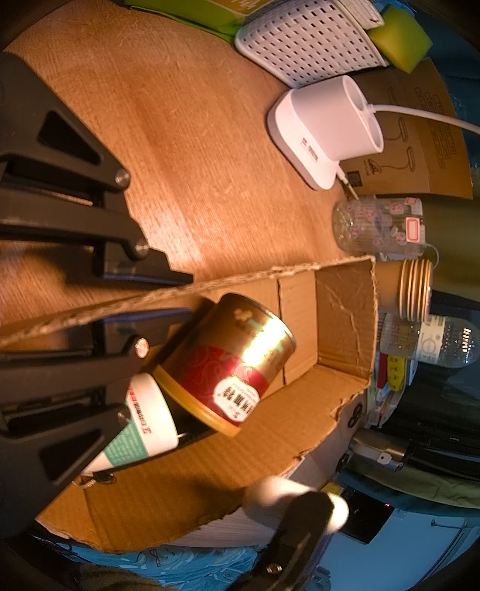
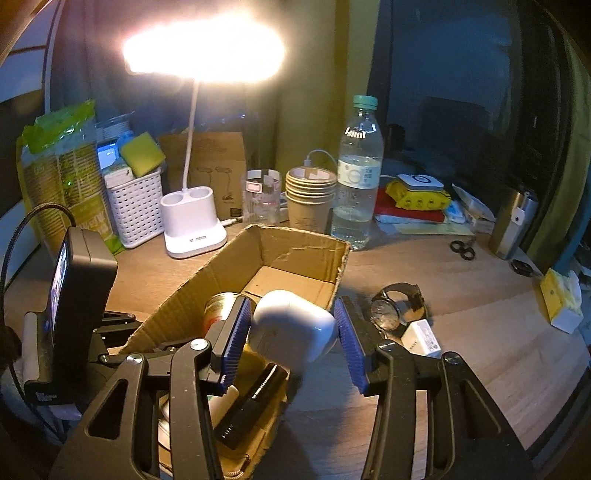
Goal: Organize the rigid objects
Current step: 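Carry the earbuds case into the box beside the jar and release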
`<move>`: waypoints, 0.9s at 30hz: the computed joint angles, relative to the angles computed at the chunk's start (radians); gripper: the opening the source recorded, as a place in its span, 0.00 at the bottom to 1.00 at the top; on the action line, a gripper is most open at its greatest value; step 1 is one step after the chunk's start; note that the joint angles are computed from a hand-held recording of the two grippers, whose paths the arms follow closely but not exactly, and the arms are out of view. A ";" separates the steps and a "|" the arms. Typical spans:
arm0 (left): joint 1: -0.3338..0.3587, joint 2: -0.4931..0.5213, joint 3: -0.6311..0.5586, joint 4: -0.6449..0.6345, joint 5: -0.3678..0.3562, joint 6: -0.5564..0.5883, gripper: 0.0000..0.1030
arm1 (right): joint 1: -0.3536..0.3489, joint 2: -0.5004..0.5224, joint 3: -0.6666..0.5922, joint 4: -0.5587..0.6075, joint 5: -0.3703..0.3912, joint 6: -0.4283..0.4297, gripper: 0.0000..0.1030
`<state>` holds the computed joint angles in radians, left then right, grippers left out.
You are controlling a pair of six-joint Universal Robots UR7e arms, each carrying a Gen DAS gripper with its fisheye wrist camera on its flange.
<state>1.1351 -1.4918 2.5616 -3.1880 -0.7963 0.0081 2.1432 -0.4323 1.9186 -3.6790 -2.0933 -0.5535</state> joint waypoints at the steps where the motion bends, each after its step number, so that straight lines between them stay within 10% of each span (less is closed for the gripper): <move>1: 0.001 0.002 0.000 -0.003 -0.001 0.001 0.13 | 0.000 0.004 -0.005 0.006 -0.002 0.000 0.48; 27: 0.001 0.001 0.000 -0.001 0.000 0.001 0.13 | 0.013 0.073 -0.069 0.048 -0.109 -0.061 0.48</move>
